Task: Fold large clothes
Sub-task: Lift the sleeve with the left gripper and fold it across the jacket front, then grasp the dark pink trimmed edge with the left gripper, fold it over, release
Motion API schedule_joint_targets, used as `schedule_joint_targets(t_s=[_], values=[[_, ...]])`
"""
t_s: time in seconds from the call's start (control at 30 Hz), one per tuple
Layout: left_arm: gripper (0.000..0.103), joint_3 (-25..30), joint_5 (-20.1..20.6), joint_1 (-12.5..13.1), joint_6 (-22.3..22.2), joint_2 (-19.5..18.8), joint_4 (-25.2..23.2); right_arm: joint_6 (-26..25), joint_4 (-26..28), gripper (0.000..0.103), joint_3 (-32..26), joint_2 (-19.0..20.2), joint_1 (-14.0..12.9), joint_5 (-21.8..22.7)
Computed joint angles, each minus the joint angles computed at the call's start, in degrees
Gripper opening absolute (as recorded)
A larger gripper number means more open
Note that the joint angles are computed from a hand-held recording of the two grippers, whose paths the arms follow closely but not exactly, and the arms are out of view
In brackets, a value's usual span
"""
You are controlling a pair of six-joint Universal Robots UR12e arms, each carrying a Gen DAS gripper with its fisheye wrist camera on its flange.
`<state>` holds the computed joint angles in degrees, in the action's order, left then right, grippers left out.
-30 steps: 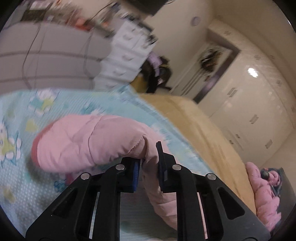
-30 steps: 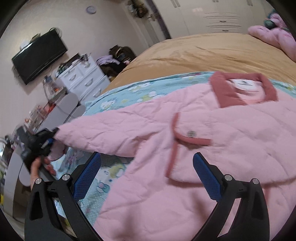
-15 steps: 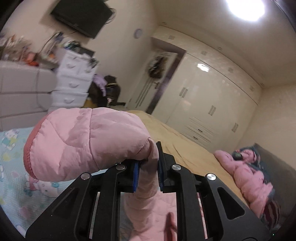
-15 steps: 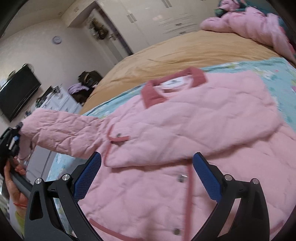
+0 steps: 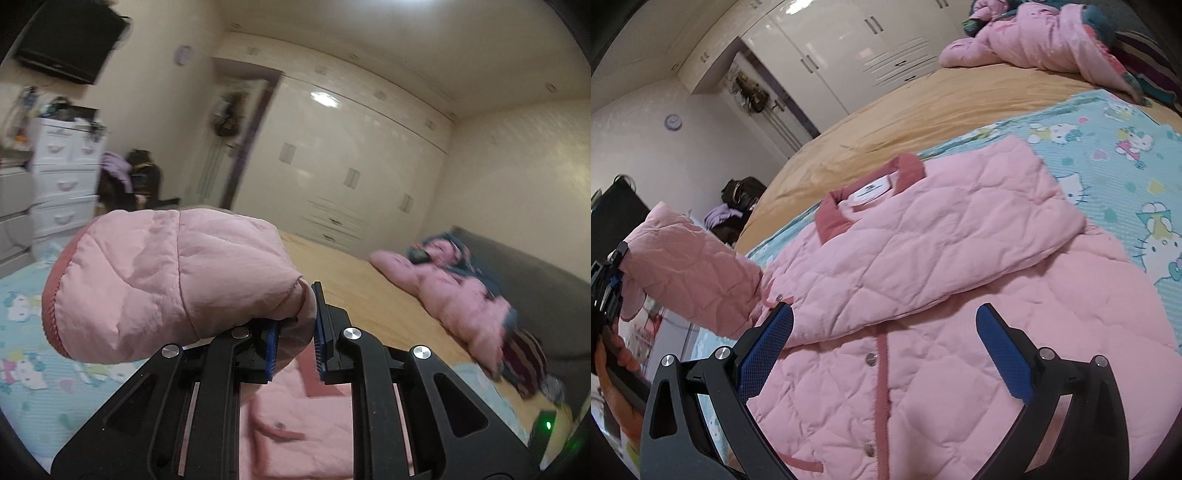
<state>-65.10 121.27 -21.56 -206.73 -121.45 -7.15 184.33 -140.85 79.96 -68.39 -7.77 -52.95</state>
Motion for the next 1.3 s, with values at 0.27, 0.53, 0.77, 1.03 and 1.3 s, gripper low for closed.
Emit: schedule_joint_targets(t_s=[0.27,0.53,0.77,1.03,1.3], values=[[0.009,6.65,-9.24,-1.26,7.16,-5.28,-8.37,4.02,-2.10,0.099,0.50,0.16,-1.24,-2.05],[0.009,11.46,-12.29,-2.26,14.43,-9.07,-20.07,7.60,-3.68,0.099,1.27,0.21,-2.85,-4.27],[0.010,13.09,-16.34,-2.31,17.66,-10.87,-27.55,8.38,-3.66,0.099,-0.01,0.94,-3.61,-4.12],[0.017,11.23,-25.36,-1.00,15.30,-10.68,-28.66,3.12,0.35,0.099,-12.24,5.52,-2.32,-0.63],[0.077,10.44,-28.18,-0.94,14.75,-9.49,-25.68,-2.16,3.08,0.099,-15.51,6.14,-0.41,0.81]])
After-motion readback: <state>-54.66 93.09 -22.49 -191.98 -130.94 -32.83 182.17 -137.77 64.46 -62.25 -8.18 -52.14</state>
